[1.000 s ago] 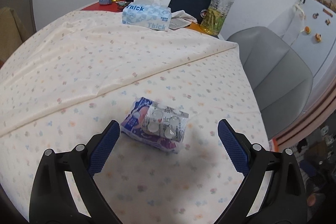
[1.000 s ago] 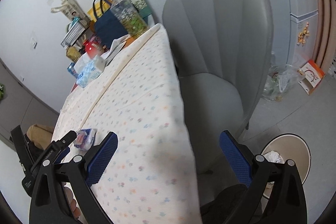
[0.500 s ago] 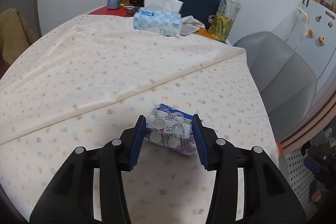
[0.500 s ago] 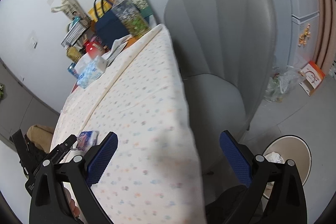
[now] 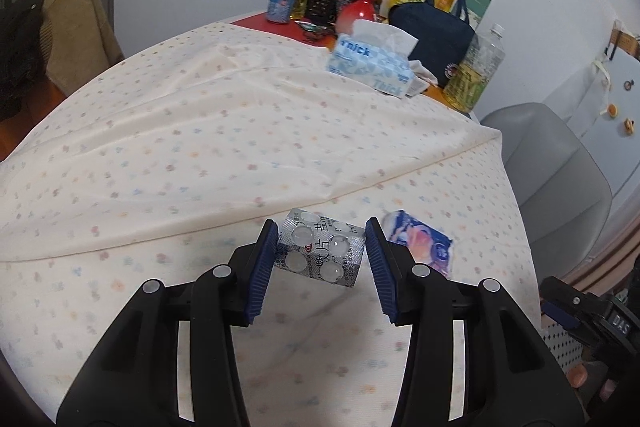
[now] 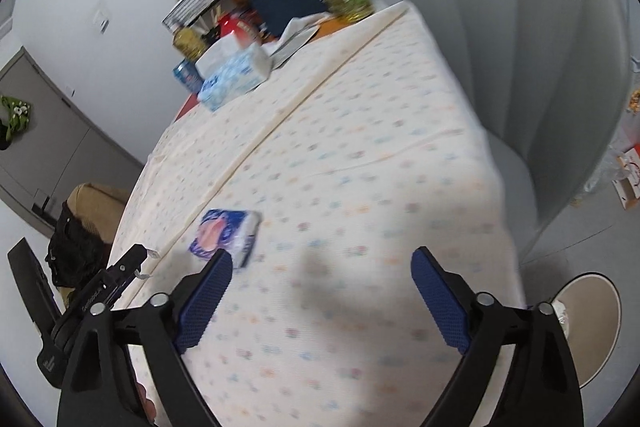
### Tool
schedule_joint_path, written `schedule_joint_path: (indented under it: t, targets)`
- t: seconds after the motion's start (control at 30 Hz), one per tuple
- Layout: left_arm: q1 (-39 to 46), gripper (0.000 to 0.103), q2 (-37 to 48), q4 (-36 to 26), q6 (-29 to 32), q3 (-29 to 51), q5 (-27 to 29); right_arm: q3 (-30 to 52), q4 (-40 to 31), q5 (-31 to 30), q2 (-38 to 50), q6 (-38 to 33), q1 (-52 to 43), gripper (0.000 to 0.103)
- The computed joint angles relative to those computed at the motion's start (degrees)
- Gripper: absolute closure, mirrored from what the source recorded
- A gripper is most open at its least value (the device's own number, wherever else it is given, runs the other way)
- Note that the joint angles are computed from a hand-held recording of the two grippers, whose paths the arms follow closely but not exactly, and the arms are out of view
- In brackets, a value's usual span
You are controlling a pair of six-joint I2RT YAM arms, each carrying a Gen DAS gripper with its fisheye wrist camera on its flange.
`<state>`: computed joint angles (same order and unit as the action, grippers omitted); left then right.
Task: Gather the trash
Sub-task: 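Close the left gripper on the silver blister pack while the right gripper grasps the blue card, then carry the blister pack and blue card down over the white bin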
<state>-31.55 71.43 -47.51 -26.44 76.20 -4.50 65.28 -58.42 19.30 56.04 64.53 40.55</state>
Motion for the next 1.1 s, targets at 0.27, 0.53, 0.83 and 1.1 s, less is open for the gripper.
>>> schedule_joint_path:
  t: [0.27,0.53,0.83,1.1]
  targets:
    - [8.2,0.057,-4.2,-1.2,2.2,-2.6,3.4,1.3,9.9,-9.4,9.6,-1.6,-3.2,0.032]
    - [14.7,0.057,-6.2,-1.8,4.1,-3.9,6.8,4.5,15.2,-14.3,18.1,-3.3,-4.4,0.047]
    - [14.4,0.057,-6.3,-1.5,3.8,-4.2,7.3,2.6,17.7,-17.2,17.6,-3.8,-6.1,0.093]
    - [9.2,0.057,-4.8,-0.6,2.2,-3.1,6.2,-2.9,15.7,-14.3,6.8,-1.2,-5.6,0.095]
